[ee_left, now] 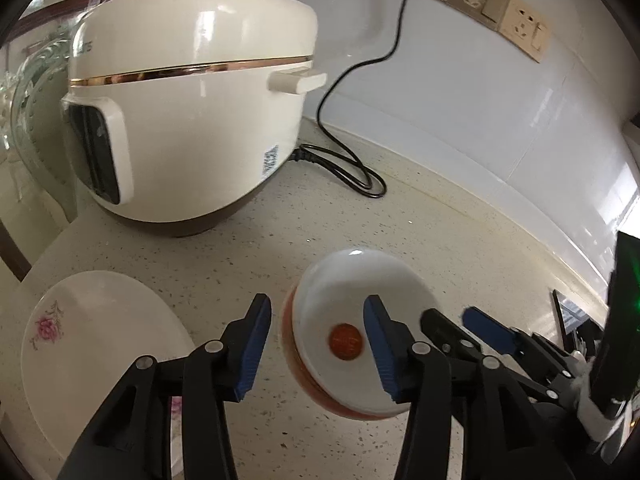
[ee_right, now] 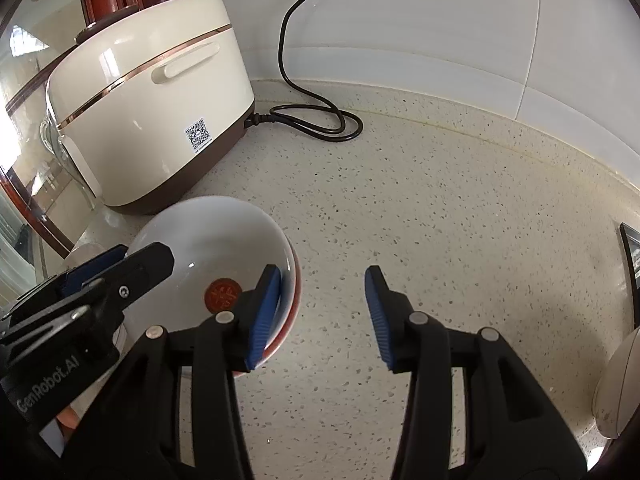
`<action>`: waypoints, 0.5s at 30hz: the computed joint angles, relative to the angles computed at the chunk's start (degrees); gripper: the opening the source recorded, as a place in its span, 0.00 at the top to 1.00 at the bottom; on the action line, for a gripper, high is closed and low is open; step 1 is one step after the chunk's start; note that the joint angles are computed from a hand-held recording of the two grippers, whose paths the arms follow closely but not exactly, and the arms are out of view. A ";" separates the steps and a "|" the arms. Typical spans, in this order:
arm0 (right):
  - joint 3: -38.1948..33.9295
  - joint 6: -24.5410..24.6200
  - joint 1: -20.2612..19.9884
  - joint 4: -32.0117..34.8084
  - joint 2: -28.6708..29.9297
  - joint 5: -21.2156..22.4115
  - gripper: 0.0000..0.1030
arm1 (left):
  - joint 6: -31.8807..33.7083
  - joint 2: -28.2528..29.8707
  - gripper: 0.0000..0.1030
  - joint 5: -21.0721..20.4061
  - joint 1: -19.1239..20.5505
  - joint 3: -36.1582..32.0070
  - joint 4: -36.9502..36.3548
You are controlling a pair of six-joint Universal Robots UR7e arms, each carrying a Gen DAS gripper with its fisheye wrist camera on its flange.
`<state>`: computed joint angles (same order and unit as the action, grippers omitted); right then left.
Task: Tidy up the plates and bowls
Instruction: 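Lower the red-rimmed bowl into the white bowl and open both grippers, then move both grippers to the green-rimmed white bowl by the stove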
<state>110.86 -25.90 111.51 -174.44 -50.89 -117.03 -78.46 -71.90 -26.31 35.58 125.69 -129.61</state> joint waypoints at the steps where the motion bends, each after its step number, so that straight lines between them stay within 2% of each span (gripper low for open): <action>1: 0.12 0.13 -0.06 0.07 -0.21 0.44 0.47 | -0.38 -0.39 0.52 0.06 0.20 0.46 -0.65; 5: 0.89 0.37 0.09 -0.78 -0.94 1.37 0.33 | -0.82 -2.24 0.52 -0.28 0.84 2.88 -5.24; 12: 3.37 1.74 0.01 -3.22 -3.84 3.64 0.24 | 4.27 -2.73 0.50 1.06 -1.51 5.66 -15.21; 15: 5.42 2.69 -0.59 -4.56 -6.17 3.86 0.23 | 10.20 -0.66 0.50 1.42 -2.76 6.08 -22.68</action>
<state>116.28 -23.21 110.92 -179.00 -57.06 -113.16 -68.27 -72.56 -24.88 32.82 131.78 -152.29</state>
